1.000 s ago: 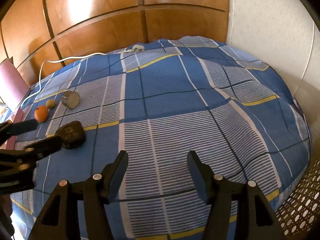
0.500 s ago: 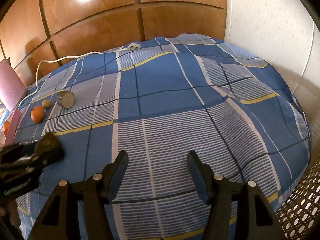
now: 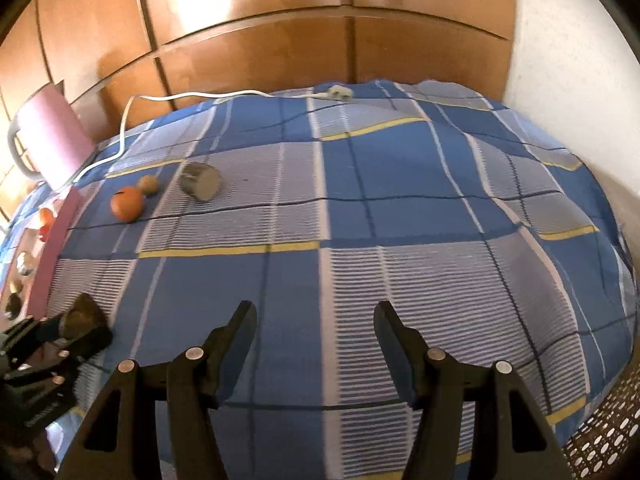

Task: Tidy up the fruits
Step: 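Hold the dark chunk in left gripper while right gripper closes on another tan potato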

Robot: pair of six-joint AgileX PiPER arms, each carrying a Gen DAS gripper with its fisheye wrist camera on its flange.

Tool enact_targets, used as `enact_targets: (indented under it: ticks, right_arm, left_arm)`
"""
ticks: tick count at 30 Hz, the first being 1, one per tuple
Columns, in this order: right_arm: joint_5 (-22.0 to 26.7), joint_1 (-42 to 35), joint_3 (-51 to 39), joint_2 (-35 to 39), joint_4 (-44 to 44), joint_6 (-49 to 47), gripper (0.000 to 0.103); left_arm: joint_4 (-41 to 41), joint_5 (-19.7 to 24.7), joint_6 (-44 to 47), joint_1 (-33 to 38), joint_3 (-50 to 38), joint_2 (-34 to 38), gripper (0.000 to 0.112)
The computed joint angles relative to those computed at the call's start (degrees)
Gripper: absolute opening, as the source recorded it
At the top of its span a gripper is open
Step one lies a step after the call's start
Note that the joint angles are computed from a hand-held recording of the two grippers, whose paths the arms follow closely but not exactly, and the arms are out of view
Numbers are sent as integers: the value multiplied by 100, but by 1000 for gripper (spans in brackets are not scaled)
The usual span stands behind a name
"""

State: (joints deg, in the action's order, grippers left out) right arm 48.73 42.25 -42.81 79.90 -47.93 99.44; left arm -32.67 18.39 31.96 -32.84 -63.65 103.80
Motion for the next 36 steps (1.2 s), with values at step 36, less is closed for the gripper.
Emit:
enact_targets:
  ticks: [36]
  right_arm:
    - [-472, -2443, -5634, 3697, 5495, -7875, 37]
  left_arm:
    - [-2666, -645, 2930, 24, 577, -114, 47]
